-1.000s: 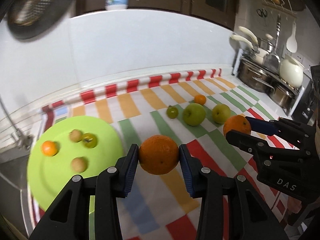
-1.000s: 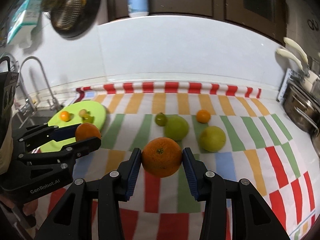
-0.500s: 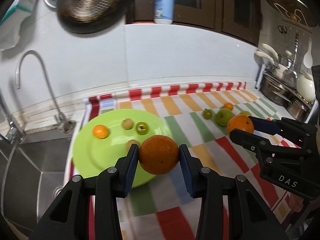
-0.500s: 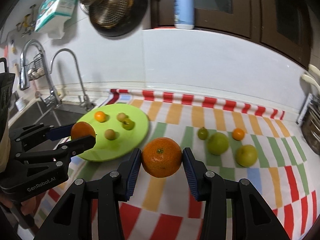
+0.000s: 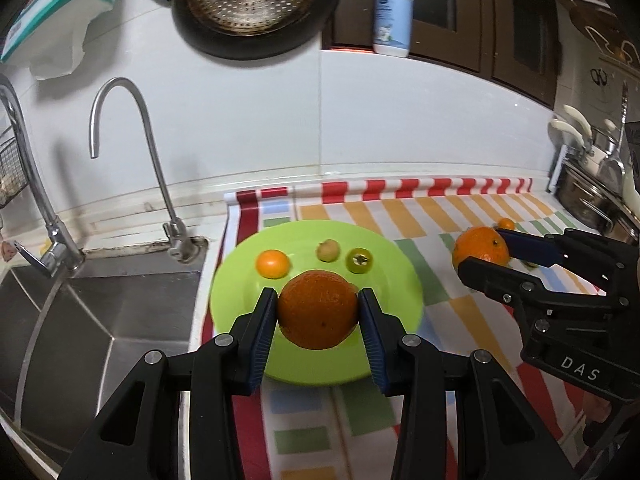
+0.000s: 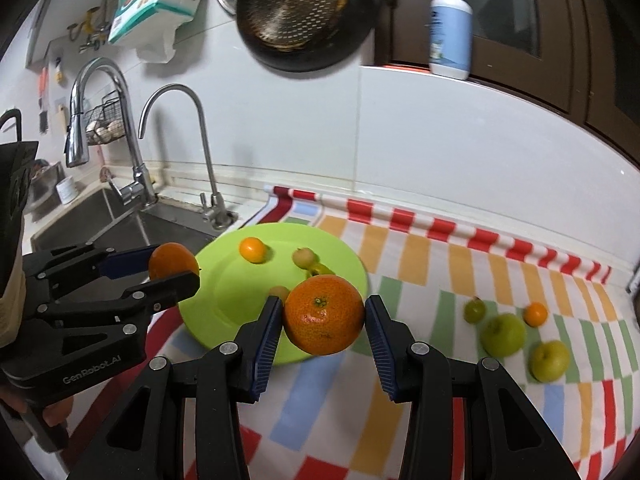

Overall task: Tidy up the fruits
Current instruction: 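Carry the mandarin in the right tool over the green plate, then lower the mandarin onto the plate and open the right tool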

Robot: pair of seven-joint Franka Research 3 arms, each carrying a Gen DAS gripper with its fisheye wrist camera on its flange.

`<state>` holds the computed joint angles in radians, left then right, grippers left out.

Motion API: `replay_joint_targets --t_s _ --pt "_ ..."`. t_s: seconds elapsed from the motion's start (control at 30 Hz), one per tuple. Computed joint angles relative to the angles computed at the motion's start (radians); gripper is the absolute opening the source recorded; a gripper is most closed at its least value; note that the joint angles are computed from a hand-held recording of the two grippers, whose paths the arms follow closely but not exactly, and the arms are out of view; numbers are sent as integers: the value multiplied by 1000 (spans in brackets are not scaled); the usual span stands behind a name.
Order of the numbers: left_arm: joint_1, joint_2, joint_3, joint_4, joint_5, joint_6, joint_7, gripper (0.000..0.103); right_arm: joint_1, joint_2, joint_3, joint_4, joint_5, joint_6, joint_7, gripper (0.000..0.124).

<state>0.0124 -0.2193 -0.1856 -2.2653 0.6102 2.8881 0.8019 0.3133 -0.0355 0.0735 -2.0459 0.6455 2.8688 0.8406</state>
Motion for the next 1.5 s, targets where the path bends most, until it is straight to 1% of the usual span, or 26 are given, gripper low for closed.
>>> replay_joint_targets --t_s 0.23,0.57,0.97,1.1,1.17,1.2,1.27,1.33,1.4,1.43,1.5 --pt "14 54 17 37 7 7 4 41 1 83 16 89 -17 -26 -4 43" --pt "9 145 49 100 6 -9 33 41 -20 214 40 220 -77 -82 45 44" --pt "-4 228 79 158 -53 -6 125 41 -28 340 65 358 -127 -143 58 44" --pt "-5 249 83 171 -109 -6 179 41 -27 383 70 411 -138 -164 66 44" --pt "-4 257 86 176 -119 -1 184 42 -29 398 74 429 -136 -173 71 44" --pt "-6 258 90 179 -98 0 165 43 -30 404 74 438 -138 -181 76 44" --pt "-7 256 95 179 -64 2 131 50 -25 412 66 446 -150 -186 102 45" --pt "-6 247 97 173 -47 3 104 51 -34 402 74 431 -137 -176 97 48" --pt "-4 233 96 162 -35 10 86 51 -29 386 69 405 -144 -145 102 52" --pt "-4 225 95 158 -7 8 57 52 -30 376 70 390 -142 -128 99 54" --pt "-1 207 92 149 34 4 12 53 -35 359 75 374 -134 -121 89 54"
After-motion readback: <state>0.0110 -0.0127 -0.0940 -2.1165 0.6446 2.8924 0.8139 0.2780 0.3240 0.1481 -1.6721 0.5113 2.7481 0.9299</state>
